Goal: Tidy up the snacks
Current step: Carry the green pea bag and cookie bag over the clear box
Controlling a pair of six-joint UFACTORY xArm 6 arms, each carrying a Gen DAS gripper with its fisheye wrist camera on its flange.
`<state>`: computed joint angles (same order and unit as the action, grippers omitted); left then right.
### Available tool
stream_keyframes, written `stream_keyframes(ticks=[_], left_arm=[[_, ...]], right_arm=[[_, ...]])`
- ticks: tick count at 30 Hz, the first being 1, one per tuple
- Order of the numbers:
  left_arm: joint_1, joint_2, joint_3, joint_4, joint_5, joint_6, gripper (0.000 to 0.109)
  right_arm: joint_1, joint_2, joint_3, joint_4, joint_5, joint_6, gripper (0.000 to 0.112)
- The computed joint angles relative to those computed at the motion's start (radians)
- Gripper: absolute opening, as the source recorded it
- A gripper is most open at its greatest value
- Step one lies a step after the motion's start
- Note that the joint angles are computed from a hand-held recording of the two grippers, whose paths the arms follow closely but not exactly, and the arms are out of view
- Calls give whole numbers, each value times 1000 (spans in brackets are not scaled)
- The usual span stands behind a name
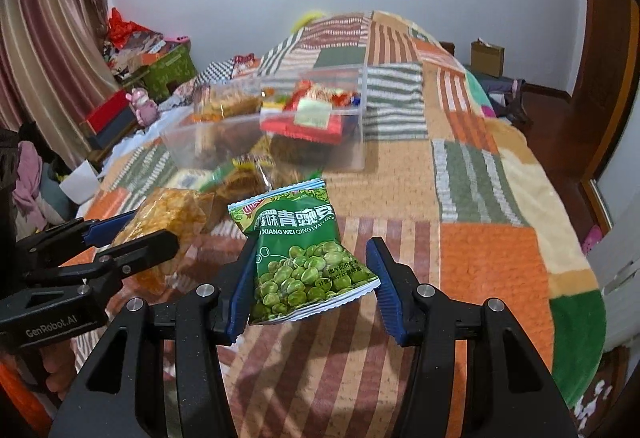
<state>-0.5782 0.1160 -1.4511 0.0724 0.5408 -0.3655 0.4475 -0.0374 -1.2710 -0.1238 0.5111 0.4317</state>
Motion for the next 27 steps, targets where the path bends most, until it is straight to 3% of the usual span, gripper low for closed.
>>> stream_keyframes(ticks=[16, 27], left_arm=[[119, 79, -165, 55, -16, -29, 52], [164, 221, -323, 31, 2, 32, 51]], right_arm=[[-18, 134, -223, -74, -1, -7, 50], [-20, 321, -454, -1, 39, -85, 50]])
